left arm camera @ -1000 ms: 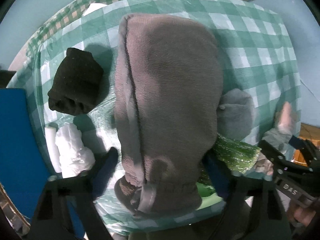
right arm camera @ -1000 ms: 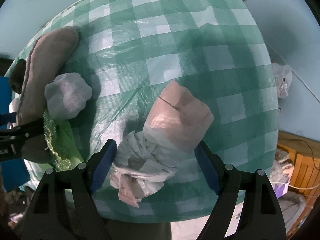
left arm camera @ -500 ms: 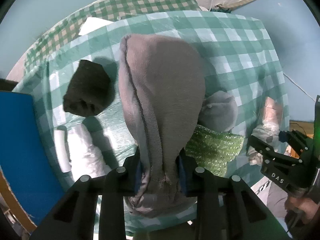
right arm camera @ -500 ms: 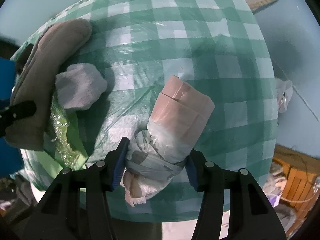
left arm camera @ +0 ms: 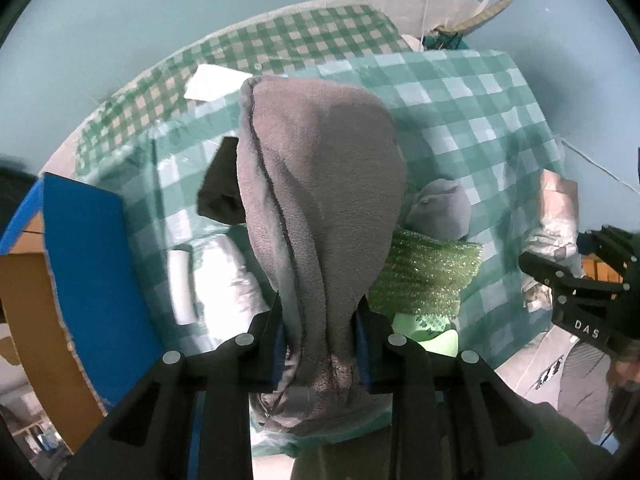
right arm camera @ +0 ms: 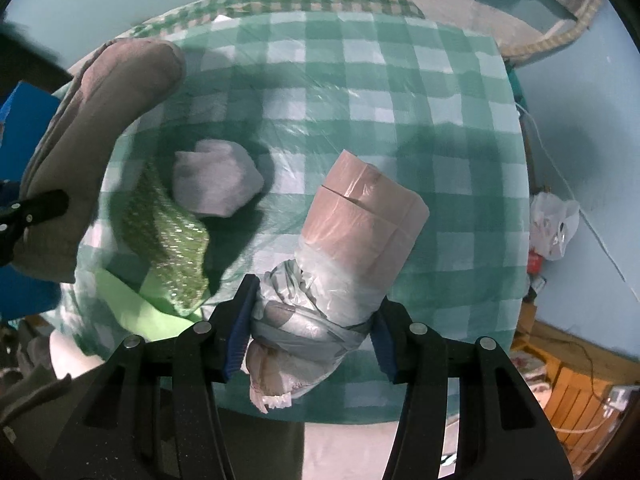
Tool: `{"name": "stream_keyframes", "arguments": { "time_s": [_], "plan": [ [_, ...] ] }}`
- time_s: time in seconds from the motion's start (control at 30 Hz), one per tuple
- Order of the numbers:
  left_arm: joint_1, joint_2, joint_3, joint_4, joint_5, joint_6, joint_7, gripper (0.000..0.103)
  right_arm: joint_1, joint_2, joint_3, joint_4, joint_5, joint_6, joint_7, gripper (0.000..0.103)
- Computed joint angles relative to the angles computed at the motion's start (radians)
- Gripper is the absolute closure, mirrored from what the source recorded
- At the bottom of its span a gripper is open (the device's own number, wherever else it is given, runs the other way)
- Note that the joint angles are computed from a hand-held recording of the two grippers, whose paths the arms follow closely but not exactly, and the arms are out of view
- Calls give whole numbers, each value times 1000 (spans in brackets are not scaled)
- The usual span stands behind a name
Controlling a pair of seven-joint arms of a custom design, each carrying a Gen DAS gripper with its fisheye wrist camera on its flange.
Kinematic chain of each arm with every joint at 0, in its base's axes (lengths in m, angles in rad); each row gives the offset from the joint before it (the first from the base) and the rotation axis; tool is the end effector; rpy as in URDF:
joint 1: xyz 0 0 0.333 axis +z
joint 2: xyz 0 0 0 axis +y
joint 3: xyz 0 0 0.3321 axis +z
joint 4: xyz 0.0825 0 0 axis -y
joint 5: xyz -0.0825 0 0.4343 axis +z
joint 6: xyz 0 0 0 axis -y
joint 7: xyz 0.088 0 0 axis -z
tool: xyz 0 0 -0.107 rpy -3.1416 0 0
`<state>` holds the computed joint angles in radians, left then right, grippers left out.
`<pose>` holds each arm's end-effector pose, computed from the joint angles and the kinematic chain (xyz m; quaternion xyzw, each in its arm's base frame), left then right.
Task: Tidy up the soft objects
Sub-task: 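Grasp the grey towel with left gripper while right gripper grasps the pink wrapped roll, then carry the towel and roll with both grippers over the cardboard box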
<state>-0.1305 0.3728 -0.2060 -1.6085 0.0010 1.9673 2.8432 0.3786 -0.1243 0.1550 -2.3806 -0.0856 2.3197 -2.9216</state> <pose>0.6799 -0.2211 0.4113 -0.0125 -0.9992 0.0340 0.0145 0.4518 0.2650 0.3598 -0.1834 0.9817 -0.0276 0.0439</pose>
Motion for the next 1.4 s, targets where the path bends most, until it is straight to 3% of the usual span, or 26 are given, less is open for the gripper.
{"name": "stream_keyframes", "arguments": {
  "time_s": [0.43,0.77,1.4],
  "plan": [
    [50,-17,-1,55,-82,4,123,75,-10,-6,-4,119,-66,-124,-112,51],
    [78,2,10,125,-108,-13,152,74,-20,3,-10,210,-113,-184,-227,51],
    [116,149,26,405,-117,-106,30,75,-28,182,-52,490,-159,-218,-531,51]
  ]
}}
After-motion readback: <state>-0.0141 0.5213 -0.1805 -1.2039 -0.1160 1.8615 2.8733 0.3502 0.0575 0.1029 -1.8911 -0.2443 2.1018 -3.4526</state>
